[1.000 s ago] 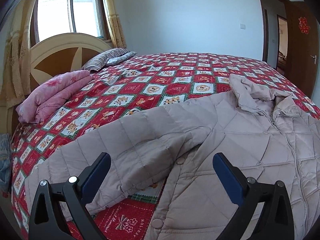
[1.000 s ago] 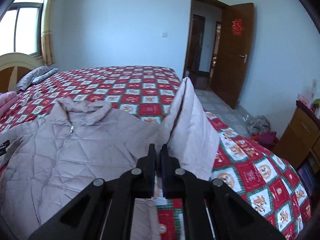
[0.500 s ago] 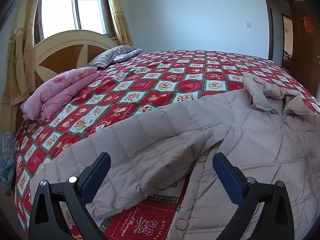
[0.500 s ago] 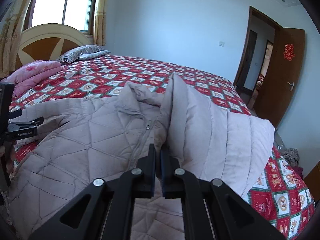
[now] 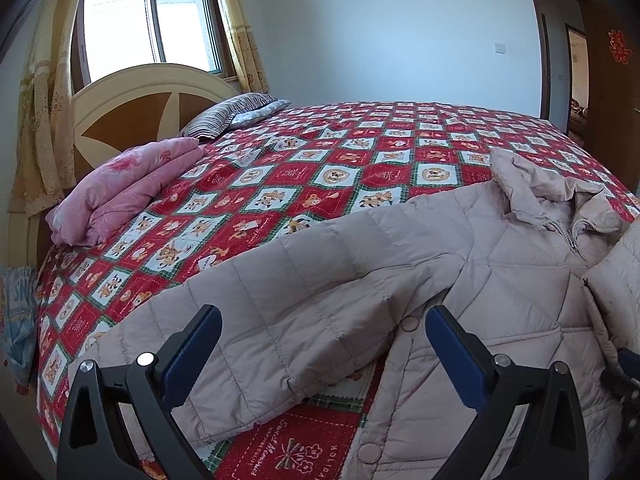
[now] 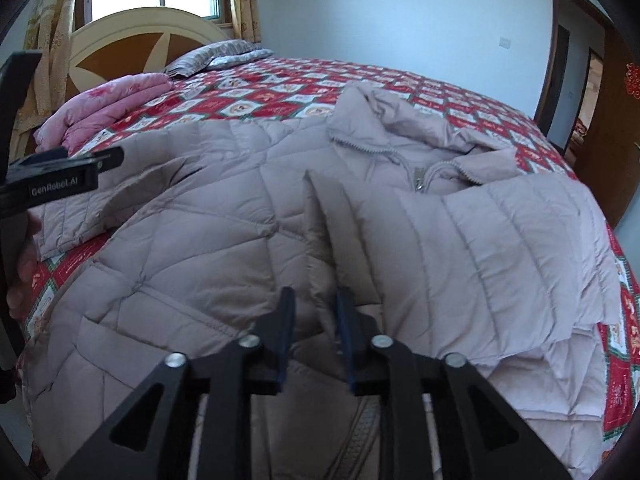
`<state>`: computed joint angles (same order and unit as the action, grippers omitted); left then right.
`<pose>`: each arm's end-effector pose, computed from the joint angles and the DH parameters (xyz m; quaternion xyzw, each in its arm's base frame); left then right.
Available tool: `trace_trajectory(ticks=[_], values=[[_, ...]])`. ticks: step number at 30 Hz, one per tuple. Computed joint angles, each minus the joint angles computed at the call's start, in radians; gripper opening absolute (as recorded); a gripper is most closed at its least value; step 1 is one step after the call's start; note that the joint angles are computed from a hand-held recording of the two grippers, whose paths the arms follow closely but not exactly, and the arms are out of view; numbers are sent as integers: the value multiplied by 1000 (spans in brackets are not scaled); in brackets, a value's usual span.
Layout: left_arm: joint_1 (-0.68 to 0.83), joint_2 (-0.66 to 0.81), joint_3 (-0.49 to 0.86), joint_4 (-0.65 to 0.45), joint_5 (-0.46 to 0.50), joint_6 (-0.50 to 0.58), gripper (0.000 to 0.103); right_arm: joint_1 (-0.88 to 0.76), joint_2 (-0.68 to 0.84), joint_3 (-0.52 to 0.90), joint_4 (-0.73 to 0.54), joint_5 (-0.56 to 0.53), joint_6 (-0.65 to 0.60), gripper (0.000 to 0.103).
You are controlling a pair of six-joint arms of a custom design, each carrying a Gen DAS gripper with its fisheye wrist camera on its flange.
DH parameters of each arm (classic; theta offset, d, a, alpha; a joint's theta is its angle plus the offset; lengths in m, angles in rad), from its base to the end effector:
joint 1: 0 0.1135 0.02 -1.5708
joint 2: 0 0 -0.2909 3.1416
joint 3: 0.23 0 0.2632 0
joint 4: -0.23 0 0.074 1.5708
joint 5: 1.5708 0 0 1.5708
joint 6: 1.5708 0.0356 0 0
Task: Fold large clothes
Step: 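Fold the held sleeve across the jacket front and release it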
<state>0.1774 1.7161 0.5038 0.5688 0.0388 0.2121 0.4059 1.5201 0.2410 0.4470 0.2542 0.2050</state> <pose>0.2915 0.0509 0.1167 0.0242 0.8940 0.0695 0.4420 0.1960 0.0745 0.0957 -0.0472 0.9250 -0.0051 0.3771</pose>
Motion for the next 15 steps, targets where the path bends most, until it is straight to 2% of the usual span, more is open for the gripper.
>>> trace_trajectory(ticks=[1, 2, 7, 9, 11, 14, 15], values=[[-9, -13, -3, -5, -2, -3, 102, 0, -18, -13, -4, -23, -3, 49], [-20, -26, -8, -8, -5, -8, 102, 3, -55, -32, -12, -40, -8, 56], [-99, -64, -13, -40, -31, -49, 102, -13, -305, -98, -136, -43, -36, 57], [-150, -75, -17, -52, -40, -71, 102, -125, -461, -122, -232, -91, -58, 58], [-209, -83, -19, -79, -28, -90, 102, -316, -581, -138, -307, -165, -109, 60], [-305, -84, -18, -128, 16, -122, 102, -536, -601, -157, -301, -173, -172, 62], [-343, -72, -13, -140, 19, -134, 102, -607, -589, -169, -281, -213, -188, 62]])
